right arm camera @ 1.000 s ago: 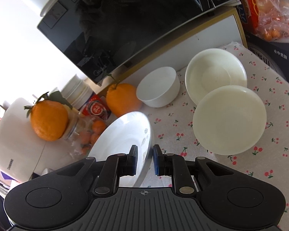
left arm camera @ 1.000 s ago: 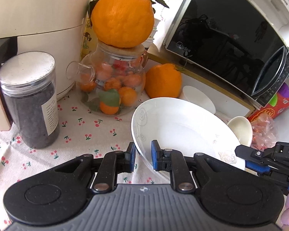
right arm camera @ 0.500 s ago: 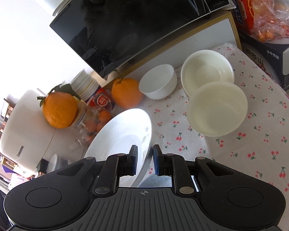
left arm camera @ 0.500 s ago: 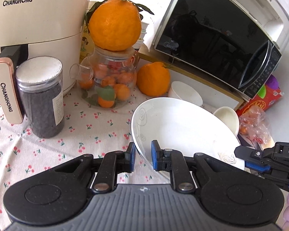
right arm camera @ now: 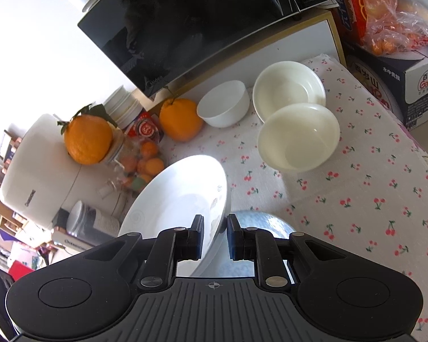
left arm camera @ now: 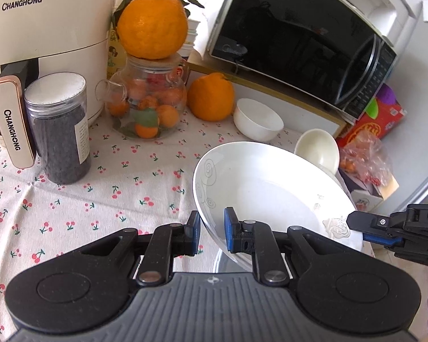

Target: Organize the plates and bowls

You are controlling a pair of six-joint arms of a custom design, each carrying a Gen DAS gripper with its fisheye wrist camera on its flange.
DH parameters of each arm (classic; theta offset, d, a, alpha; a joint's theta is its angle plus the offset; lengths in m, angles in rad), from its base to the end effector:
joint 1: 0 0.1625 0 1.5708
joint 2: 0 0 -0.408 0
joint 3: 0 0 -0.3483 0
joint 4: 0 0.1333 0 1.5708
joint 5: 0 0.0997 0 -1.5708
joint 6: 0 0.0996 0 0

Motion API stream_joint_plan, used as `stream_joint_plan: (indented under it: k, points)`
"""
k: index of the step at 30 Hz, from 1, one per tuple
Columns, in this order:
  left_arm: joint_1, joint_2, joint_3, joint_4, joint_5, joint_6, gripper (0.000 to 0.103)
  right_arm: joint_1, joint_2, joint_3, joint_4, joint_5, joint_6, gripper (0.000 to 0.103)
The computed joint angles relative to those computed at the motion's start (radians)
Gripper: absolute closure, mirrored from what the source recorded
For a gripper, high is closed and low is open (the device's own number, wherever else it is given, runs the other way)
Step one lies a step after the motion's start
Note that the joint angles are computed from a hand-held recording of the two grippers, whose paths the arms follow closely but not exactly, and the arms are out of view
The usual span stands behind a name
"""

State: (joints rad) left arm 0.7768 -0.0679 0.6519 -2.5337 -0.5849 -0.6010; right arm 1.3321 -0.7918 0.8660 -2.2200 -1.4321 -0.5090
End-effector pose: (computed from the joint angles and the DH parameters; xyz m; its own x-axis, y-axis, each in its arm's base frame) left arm -0.4264 -0.7225 -0.0161 -0.8753 -0.2218 -0.4297 0.2032 0.6376 -0.7431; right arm -0.0395 -0.7842 0.3985 -0.9525 -0.2567 0.1637 -0.3043 0.7905 -0.5314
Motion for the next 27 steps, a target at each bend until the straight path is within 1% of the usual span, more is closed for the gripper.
stream_joint_plan:
  k: [6, 12, 22, 27]
  points:
    - [-0.007, -0.025, 0.063, -0.004, -0.026, -0.004, 0.087, -0.012, -0.035, 0.047, -0.001, -0.019, -0.032, 0.086]
    - [-0.02, -0.039, 0.107, 0.004, -0.03, 0.009, 0.087, -0.024, -0.066, 0.099, -0.008, -0.047, -0.073, 0.086]
    - [-0.028, -0.039, 0.124, 0.04, -0.042, 0.034, 0.087, -0.04, -0.096, 0.154, -0.02, -0.089, -0.118, 0.086]
    - [-0.033, -0.035, 0.125, 0.06, -0.043, 0.042, 0.087, -0.044, -0.103, 0.165, -0.015, -0.114, -0.128, 0.086]
